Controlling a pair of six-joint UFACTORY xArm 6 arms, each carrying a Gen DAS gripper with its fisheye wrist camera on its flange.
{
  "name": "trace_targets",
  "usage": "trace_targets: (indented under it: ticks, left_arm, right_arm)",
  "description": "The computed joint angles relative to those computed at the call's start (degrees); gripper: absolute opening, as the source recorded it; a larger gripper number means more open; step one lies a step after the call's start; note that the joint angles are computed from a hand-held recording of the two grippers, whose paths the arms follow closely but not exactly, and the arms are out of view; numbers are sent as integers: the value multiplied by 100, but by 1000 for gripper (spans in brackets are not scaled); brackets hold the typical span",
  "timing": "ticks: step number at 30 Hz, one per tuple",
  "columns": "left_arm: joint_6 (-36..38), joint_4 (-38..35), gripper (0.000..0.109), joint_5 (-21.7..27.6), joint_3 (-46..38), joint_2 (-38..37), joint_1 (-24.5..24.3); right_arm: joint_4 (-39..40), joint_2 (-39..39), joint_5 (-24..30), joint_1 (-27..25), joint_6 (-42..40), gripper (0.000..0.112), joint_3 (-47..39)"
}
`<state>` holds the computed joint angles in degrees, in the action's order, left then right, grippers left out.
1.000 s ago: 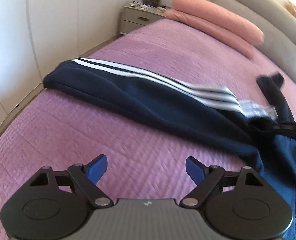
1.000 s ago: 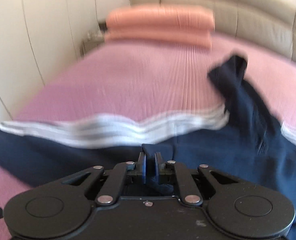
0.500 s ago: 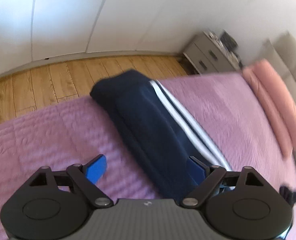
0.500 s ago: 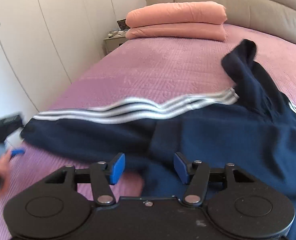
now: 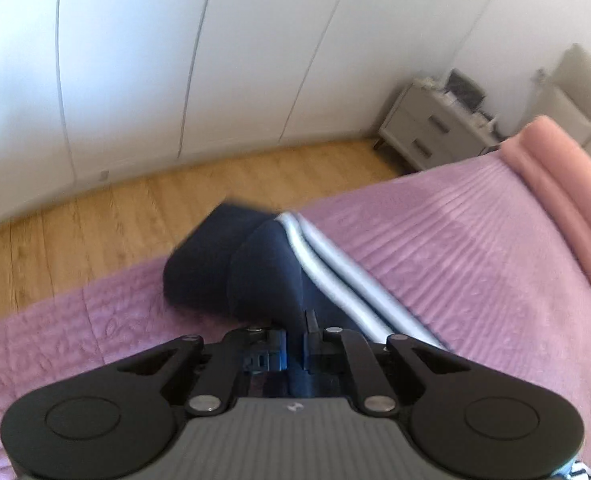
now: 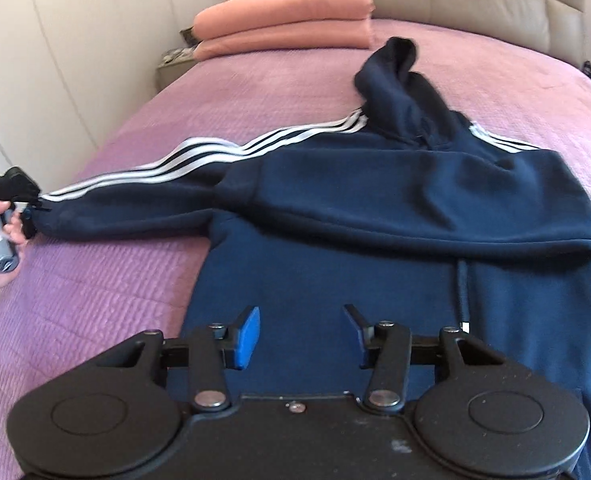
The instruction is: Fold large clothes
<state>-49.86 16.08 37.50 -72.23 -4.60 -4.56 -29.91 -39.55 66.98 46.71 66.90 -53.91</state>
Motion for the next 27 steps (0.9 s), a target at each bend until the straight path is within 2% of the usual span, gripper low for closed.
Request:
trace_targets:
  ticks: [5, 9, 12, 16, 18, 19, 20, 21, 22, 24, 25, 27]
  left_arm:
    - [138, 851, 8, -618, 247, -761, -629]
    - [356, 1286, 8, -1027, 56, -1080, -1554]
    - [561, 1220, 8, -1309, -351, -979, -2400]
    - [903, 1026, 9, -1590, -989, -431, -3497]
    - [1334, 715, 20, -1572, -1304, -20, -4056]
    - [1795, 315, 47, -1530, -1436, 218, -4280]
    - [2244, -123, 83, -1393, -1568, 474, -4507]
    - [2453, -333, 92, -1187, -1653, 697, -4692]
    - [2458, -349, 89, -1054, -1630, 833, -4836]
    - [2966, -788, 65, -344, -1642, 1010, -5062]
    - [2989, -850, 50, -124, -1541, 980, -5109]
    - [2742, -792, 51, -139, -880, 554, -5100]
  right_arm:
    - [-106, -623, 256, 8, 204, 56, 315]
    - [-120, -1157, 598, -7, 241, 56, 483]
    - [-132, -1558, 929, -24, 140, 56, 576]
    - [-168, -2159, 1401, -99, -45, 56, 695]
    - [-150, -2472, 1602, -270, -227, 56, 770]
    - [-109, -2617, 1660, -412, -343, 56, 821]
    - [-26, -2770, 1682, -626, -505, 56, 893]
    - [79, -2908, 1699, -847, -673, 56, 957]
    - [275, -3040, 1627, -1216, -941, 56, 1047]
    - [828, -3255, 1347, -2212, -1665, 56, 1258]
    - [1173, -3319, 1146, -2796, -2129, 56, 1364]
    - [1965, -3274, 597, -3923, -3073, 56, 1556]
